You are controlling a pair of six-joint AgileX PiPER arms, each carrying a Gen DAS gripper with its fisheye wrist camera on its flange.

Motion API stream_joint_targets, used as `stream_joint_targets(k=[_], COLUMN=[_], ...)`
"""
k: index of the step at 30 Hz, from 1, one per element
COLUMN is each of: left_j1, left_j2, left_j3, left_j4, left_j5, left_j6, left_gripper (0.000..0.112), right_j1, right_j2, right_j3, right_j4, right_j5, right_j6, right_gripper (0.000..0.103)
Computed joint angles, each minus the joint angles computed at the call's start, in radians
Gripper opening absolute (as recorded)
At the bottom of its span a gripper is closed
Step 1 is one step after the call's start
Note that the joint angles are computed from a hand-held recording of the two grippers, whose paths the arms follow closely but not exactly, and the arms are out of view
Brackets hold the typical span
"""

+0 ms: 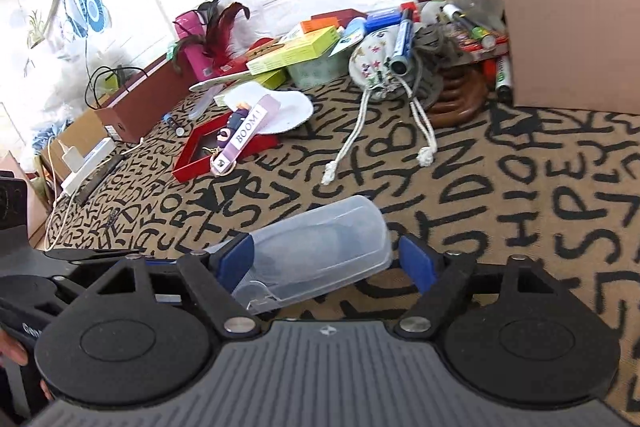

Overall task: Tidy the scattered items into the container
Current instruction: 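Turn the glasses case upright in the left gripper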

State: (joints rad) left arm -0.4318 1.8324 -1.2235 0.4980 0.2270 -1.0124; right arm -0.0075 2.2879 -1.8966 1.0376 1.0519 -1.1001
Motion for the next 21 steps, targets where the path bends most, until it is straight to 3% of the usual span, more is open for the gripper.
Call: stream_joint_targets(k=[4,7,12,17,18,19,21], left_j1=[0.013,0.001,-0.016,-0.051,-0.059,-0.058,-0.047], left_j2=[-0.004,0.012,0.003,0.017,0.021,0.019,0.008], left_j3=[0.014,-0.003,-0.007,-0.023,-0.031,-0.031,-0.016], left_j4=[-0.019,0.076,0.015,0.135,0.152,0.129,0.050], left_j5=[-0.026,-0.012,0.015,0.051,0.069,0.065,0.037], left_j6=[0.005,-0.079,-0.002,-0.115,-0.129,-0.106,-0.054], left_gripper=[0.081,0.081,0.075,0.074,0.070,0.053,0.050], right_j1=[-0.003,-0.005,0.014,0.027,0.034,0.042,0.052], right_j2=[0.025,0.046,0.022,0.003,-0.005,-0.018,-0.033], right_j3=[-0.038,-0.074,-0.038,-0.003,0.012,0.032,0.045], right_j4=[-0.004,-0.012,-0.017,-0.016,-0.014,-0.015,-0.032], right_j5=[0.055,0.093,0.061,0.040,0.022,-0.001,-0.014], right_j6=[0.021,0.039,0.033,0.041,0.037,0.034,0.048], right_gripper=[0.085,0.086,0.089,0.091,0.093,0.093,0.089])
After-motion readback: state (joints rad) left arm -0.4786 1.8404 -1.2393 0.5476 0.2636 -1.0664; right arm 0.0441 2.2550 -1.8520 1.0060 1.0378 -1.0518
